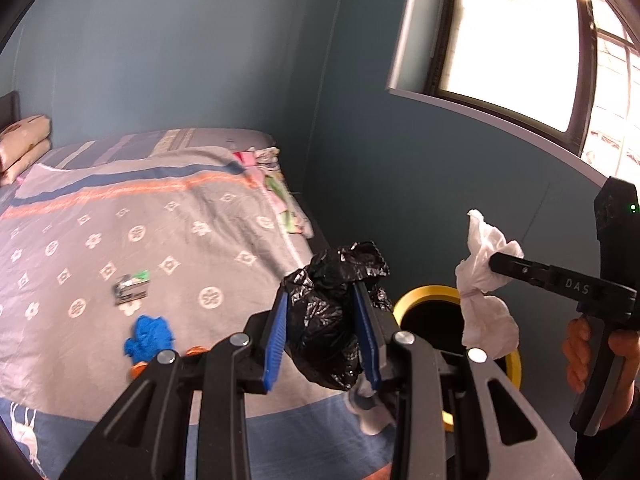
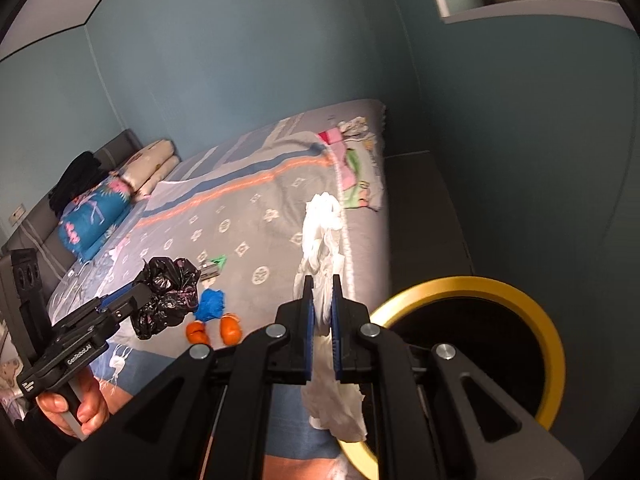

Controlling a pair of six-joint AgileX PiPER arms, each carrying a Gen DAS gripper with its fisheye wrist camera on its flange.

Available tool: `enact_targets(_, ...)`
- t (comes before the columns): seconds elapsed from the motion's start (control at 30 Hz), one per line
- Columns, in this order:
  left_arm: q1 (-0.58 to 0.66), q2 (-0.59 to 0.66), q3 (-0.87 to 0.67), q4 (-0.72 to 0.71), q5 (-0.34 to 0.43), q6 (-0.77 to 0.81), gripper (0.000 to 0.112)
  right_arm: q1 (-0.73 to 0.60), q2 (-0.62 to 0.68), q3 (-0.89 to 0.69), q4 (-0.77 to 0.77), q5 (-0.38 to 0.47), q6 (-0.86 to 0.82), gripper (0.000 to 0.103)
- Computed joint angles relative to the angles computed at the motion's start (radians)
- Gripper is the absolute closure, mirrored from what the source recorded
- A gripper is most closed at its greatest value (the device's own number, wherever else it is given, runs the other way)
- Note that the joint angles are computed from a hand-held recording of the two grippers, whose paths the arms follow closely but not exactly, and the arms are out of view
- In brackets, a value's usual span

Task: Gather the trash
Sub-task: 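Carry the black bag with the left tool while the right tool carries the tissue to the bin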

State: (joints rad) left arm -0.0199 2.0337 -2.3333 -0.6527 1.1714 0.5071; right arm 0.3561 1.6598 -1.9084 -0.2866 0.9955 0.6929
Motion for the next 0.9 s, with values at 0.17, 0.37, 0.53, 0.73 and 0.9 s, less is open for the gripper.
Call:
enact_targets(0.17,-0.069,0.016,-0.040,0.018,0.014,-0.034,0.082,-0.024,-0.057,0.080,-0.025,-0.013,0.020,0.096)
enact_targets(0.37,-0.136,0.033,-0.058,0.036,0.009,-0.055,0.082,-0.055,-0.107,0.158,-0.044,-0.036,0.035,0.096)
enact_targets(0.53,-0.187,0.057,-0.070,0.049,0.004,-0.072,0.082,-0.094,-0.140,0.223,-0.048,-0.060,0.041,0.096)
enact_targets(0.73,-0.247,0.112,-0.094,0.060,0.009,-0.090,0.082,-0.121,-0.164,0.297,-0.060,-0.086,0.067,0.096)
enact_targets(0.9,-0.298,0.173,-0.137,0.092,0.016,-0.119,0.082,-0.168,-0.174,0.356,-0.037,-0.122,0.072,0.096)
